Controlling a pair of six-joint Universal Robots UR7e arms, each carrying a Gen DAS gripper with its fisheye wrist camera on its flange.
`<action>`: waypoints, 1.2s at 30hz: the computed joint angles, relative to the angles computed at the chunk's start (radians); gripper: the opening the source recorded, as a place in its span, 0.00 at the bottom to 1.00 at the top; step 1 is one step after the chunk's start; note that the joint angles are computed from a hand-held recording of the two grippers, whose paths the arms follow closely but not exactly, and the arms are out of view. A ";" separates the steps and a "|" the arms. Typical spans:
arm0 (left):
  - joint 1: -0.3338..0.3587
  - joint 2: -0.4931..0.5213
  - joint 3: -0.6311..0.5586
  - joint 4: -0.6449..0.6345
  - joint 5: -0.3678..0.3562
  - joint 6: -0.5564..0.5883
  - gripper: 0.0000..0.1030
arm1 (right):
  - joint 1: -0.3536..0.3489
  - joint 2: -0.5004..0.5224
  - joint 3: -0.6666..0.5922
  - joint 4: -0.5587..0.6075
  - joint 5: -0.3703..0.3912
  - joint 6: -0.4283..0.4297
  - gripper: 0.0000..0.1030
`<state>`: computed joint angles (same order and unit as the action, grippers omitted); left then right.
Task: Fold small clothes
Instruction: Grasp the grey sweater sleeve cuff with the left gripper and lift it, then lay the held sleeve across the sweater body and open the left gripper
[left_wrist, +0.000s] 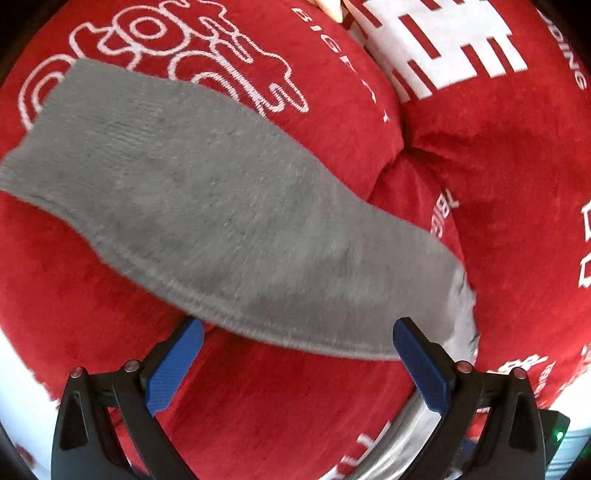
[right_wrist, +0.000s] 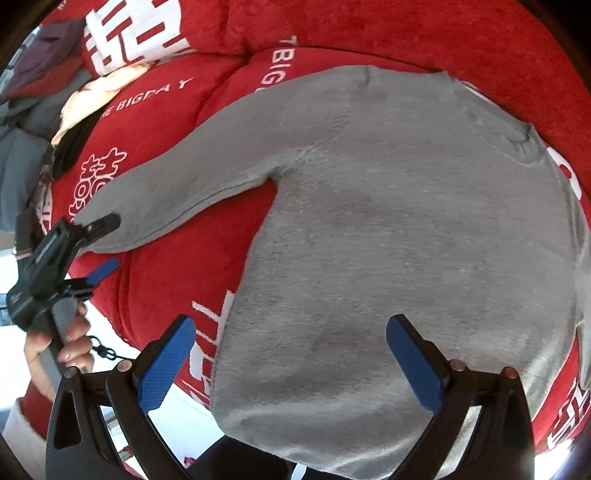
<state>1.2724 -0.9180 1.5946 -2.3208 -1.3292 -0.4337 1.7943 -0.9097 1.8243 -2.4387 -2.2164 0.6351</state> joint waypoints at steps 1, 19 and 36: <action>0.001 0.007 -0.003 -0.017 -0.006 0.000 1.00 | 0.000 0.004 -0.002 -0.004 0.002 -0.003 1.00; -0.128 0.050 -0.008 -0.145 0.306 0.154 0.06 | -0.002 -0.057 0.096 -0.098 0.021 0.067 1.00; -0.412 0.195 -0.071 -0.244 0.087 0.349 0.06 | -0.082 -0.388 0.364 -0.203 -0.035 0.084 1.00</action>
